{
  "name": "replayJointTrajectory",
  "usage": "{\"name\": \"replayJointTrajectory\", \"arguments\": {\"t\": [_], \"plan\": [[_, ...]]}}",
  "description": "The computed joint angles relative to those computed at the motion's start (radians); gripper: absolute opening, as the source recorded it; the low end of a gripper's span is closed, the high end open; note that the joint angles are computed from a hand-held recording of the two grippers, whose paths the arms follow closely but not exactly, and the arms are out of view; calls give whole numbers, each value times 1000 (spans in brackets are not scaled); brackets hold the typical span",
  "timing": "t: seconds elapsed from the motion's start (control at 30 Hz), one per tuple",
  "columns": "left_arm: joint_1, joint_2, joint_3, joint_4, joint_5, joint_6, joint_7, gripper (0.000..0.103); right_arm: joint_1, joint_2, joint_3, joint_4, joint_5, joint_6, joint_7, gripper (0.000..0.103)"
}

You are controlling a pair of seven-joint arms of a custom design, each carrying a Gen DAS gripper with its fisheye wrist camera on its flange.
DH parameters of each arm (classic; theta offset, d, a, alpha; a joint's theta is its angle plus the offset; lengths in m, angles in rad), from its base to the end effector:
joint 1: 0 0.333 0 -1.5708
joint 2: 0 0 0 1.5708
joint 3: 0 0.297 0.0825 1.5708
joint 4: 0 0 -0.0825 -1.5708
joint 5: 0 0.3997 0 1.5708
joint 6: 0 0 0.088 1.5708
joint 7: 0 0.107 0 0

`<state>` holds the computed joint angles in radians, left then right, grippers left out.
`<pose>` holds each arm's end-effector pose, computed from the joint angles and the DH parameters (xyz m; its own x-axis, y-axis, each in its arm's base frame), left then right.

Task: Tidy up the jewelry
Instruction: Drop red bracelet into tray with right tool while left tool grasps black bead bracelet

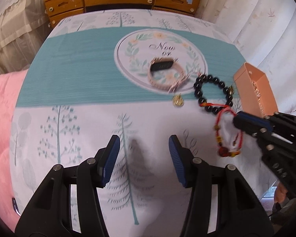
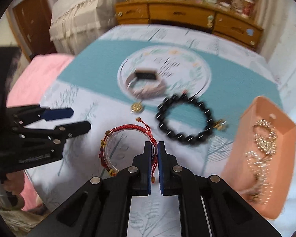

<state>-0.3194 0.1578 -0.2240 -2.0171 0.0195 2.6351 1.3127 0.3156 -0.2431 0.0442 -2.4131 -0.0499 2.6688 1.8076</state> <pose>0.5411 -0.3227 0.3998 -0.3112 -0.9411 0.1325 -0.8742 0.2289 -0.4282 0.4801 0.1826 0.4318 0.1774 -0.9822 -0.0615 -0.8704 -0.1274 -0.4756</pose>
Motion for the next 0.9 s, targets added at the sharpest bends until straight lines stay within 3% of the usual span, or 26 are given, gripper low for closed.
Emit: {"name": "replayJointTrajectory", "arguments": {"t": [0.27,0.47,0.7,0.9], "plan": [[-17,109,6,184,29,-58,44,48,-81,-98,-13,-27,-81,38,112,6],[-25,232,-20,375,-74,-191,141,48,-155,-156,-30,-58,-145,46,187,6],[-120,442,20,690,-17,-431,68,48,-186,-214,-79,-112,-128,36,180,6],[-174,563,47,874,36,-550,19,48,-199,-254,-98,-161,-103,35,164,6]]}}
